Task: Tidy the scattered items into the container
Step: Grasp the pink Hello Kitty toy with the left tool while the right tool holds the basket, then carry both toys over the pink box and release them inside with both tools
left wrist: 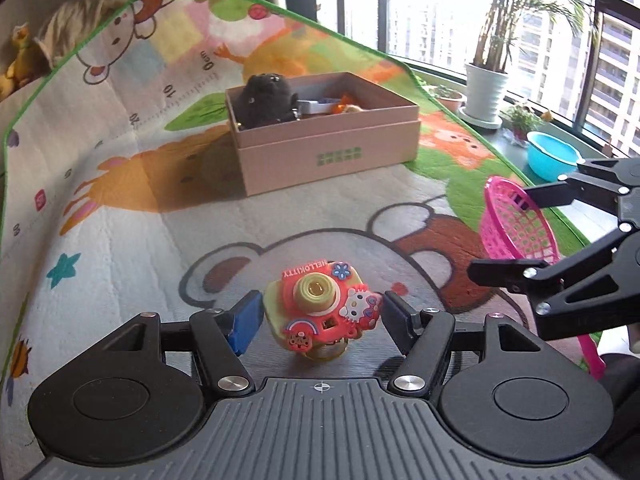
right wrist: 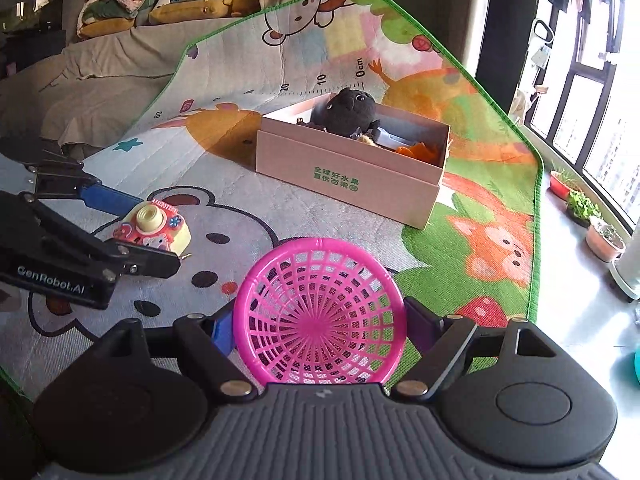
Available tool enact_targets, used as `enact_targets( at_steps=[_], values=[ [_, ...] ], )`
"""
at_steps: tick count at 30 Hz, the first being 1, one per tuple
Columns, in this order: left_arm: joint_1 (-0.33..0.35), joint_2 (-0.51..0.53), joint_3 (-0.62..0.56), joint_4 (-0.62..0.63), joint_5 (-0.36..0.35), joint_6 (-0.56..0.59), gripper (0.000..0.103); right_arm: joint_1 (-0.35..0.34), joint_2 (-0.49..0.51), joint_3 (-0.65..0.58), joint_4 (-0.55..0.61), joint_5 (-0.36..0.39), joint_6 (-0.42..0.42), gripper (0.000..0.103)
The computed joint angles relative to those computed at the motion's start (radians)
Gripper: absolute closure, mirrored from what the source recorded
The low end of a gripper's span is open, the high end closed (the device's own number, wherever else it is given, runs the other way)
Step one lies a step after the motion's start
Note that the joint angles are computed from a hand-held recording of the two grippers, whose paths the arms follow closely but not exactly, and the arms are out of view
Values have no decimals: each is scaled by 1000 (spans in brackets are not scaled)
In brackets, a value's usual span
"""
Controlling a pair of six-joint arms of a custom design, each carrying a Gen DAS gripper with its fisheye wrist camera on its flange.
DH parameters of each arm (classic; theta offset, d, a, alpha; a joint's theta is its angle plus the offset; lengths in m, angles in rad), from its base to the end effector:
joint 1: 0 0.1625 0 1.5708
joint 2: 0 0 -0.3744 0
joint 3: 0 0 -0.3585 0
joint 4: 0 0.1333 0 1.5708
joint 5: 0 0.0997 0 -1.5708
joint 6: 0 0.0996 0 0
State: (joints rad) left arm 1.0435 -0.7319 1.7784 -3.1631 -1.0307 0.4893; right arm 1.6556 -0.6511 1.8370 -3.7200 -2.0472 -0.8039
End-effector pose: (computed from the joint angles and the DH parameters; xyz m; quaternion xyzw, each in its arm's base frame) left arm -0.1362 -0.6006 0.0811 0.3889 0.8458 -0.2646 0.2519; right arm 0.1349 -0.5525 0.0885 0.2715 -0.8246 0.3478 0.3541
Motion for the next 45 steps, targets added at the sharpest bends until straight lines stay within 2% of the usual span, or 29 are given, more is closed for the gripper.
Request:
enact_targets(
  at_steps=[8,18,24,27,31,36,38,40,41,42,43,45],
  values=[
    [-3,1,-18,10,-40,4,33,8,-3,-7,-20,-9,-35,21],
    [0,11,-59,59,-58,10,33,5,4,-47,14,-1,-53,21],
    [3,38,-129,77,-79,24,33,-2,-2,-76,39,30,-46,21],
    [9,63,-194,90,-113,40,33,-5,-3,-112,51,61,-41,21],
    [23,126,-366,154,-163,32,33,-11,25,-219,45,118,-58,21],
    [39,250,-670,248,-245,37,33,-23,93,-468,120,194,-71,21],
    [48,317,-819,298,-280,36,33,-32,134,-603,192,218,-17,21],
    [60,394,-980,373,-310,28,33,-45,172,-735,302,243,71,21],
    [70,436,-1068,424,-332,21,28,-53,189,-793,363,261,113,21],
    [79,477,-1152,478,-351,13,21,-64,202,-851,446,287,157,15],
    [86,516,-1230,522,-359,5,10,-76,218,-913,543,310,201,12],
    [95,572,-1330,567,-339,4,9,-87,261,-1019,649,302,276,6]
  ],
)
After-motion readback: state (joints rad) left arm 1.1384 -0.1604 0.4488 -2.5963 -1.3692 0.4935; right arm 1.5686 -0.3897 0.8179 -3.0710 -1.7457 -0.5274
